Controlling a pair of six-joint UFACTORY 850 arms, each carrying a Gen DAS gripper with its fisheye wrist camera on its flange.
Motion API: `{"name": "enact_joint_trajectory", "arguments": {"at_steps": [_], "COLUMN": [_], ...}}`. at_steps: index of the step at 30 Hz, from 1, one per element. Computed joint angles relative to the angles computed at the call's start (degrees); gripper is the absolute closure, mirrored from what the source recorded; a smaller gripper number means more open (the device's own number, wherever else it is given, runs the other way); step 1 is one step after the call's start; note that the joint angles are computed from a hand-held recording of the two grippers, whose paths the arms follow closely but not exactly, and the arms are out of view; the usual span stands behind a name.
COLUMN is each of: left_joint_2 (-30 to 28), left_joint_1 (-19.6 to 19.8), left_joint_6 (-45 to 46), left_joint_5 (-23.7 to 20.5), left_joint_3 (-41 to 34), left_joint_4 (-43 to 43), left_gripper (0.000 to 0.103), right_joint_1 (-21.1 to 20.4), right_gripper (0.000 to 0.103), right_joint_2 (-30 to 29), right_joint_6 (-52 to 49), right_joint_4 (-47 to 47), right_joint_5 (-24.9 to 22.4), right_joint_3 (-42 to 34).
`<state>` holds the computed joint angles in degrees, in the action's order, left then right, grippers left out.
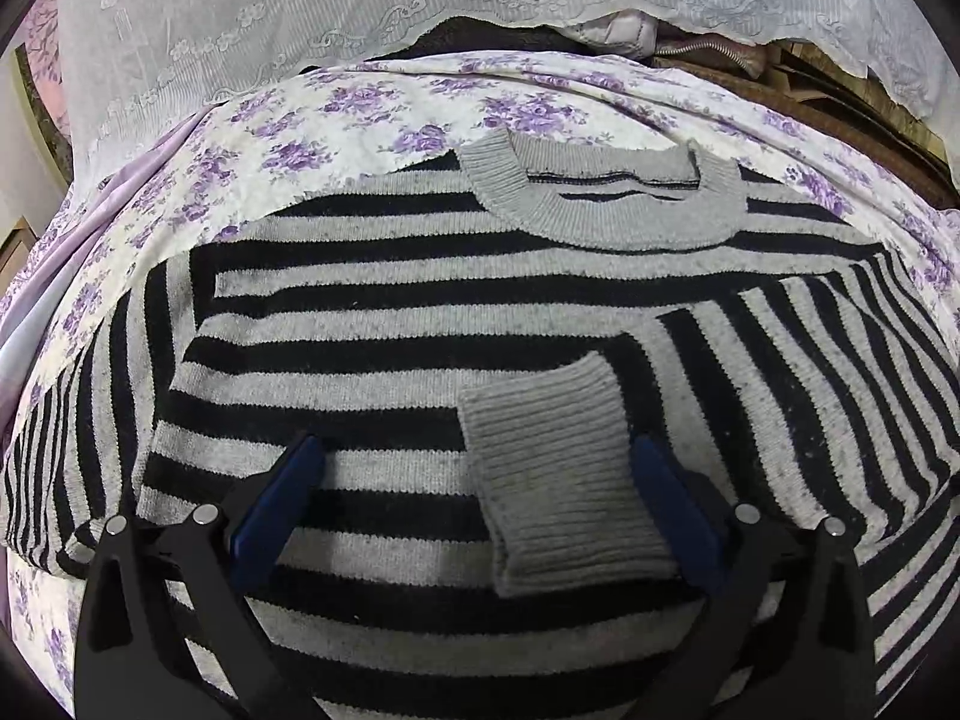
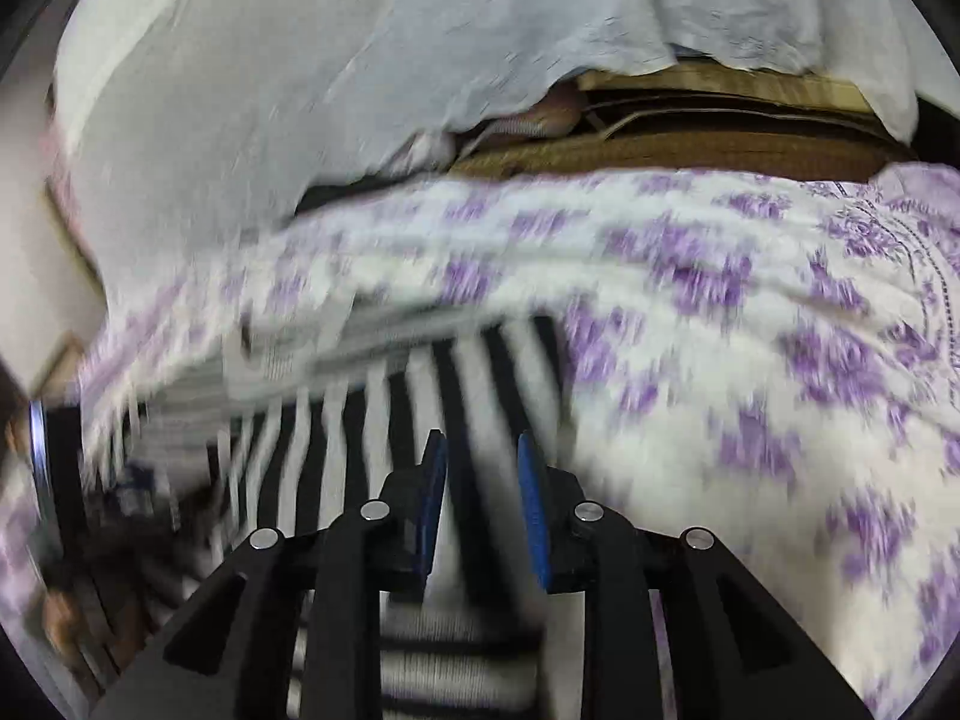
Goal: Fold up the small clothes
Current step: 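Lay the cuff on the sweater body and open the right tool, then grasp the grey cuff of the other sleeve with the left tool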
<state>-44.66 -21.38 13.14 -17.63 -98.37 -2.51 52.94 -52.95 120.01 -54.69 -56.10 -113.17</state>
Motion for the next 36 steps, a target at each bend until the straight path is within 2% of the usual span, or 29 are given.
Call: {"name": "enact_joint_trajectory", "arguments": {"at_steps": [2,6,8,10,11,12,13,14,15,16,18,19,20,22,25,28,30,32,34,36], "left_joint_2": [0.1,0.0,0.2,0.3,0.2,0.2,0.4,0.7,1.3,2.9,5.8,7.9,9.4,11.9,12.7,10.5,7.3,5.1,3.6,0.9], "left_joint_1": [-0.1,-0.3,0.0,0.4,0.5,0.6,0.6,0.6,0.8,1.5,3.6,5.2,6.6,10.1,15.6,21.2,25.2,27.8,28.9,28.7], "left_joint_6": [-0.7,-1.9,0.1,3.7,4.8,4.9,4.6,4.7,5.6,7.7,16.4,20.3,23.6,29.8,30.7,27.3,24.8,27.0,28.1,24.7], "left_joint_5": [0.2,0.5,0.6,0.1,-0.2,-0.4,-0.3,-0.3,-0.3,-0.3,-0.5,-0.3,0.0,0.1,-1.0,-5.1,-11.3,-16.7,-19.0,-20.0], "left_joint_3": [0.3,0.2,0.4,0.4,0.3,0.3,0.6,1.0,1.7,3.5,6.7,9.0,10.7,13.4,14.2,11.4,7.6,5.4,3.3,-0.7], "left_joint_4": [0.8,2.3,0.1,-4.0,-5.2,-5.4,-4.9,-4.7,-5.2,-7.0,-15.9,-20.0,-23.2,-30.4,-33.7,-34.5,-38.7,-46.4,-51.4,-49.5], "left_gripper": [0.004,0.004,0.004,0.004,0.004,0.004,0.004,0.004,0.004,0.004,0.004,0.004,0.004,0.004,0.004,0.004,0.004,0.004,0.004,0.004], "right_joint_1": [0.6,1.0,2.7,3.6,3.3,2.7,2.1,2.3,3.0,3.7,5.3,5.9,6.4,6.5,6.9,7.9,8.3,8.7,9.0,9.1], "right_gripper": [0.078,0.078,0.077,0.073,0.056,0.052,0.052,0.052,0.051,0.050,0.040,0.029,0.023,0.023,0.023,0.022,0.022,0.022,0.022,0.022], "right_joint_2": [-3.9,-2.8,-2.5,-2.9,-3.6,-3.9,-3.1,-1.1,0.3,0.8,1.9,2.2,2.3,2.1,1.6,2.1,2.1,2.7,3.4,3.5], "right_joint_6": [-7.0,-4.4,-0.8,-1.3,-3.1,-4.4,-3.4,0.0,4.2,7.1,12.6,14.4,16.1,16.6,16.4,19.1,20.7,23.2,25.5,26.3], "right_joint_4": [5.8,5.0,1.3,1.2,3.4,6.4,7.2,5.5,3.1,1.6,-0.7,-1.4,-1.8,-0.6,-0.7,-2.0,-2.3,-2.7,-3.3,-3.5], "right_joint_5": [-3.7,-4.0,-6.8,-8.3,-8.1,-6.0,-2.0,-0.5,-1.1,-2.5,-4.9,-5.3,-5.8,-5.1,-6.3,-7.6,-7.9,-7.5,-6.9,-6.8], "right_joint_3": [-5.3,-3.4,-3.2,-4.3,-5.2,-5.0,-2.5,0.4,2.6,3.6,5.7,6.4,6.8,6.7,6.0,7.0,7.1,8.3,9.5,9.8]}}
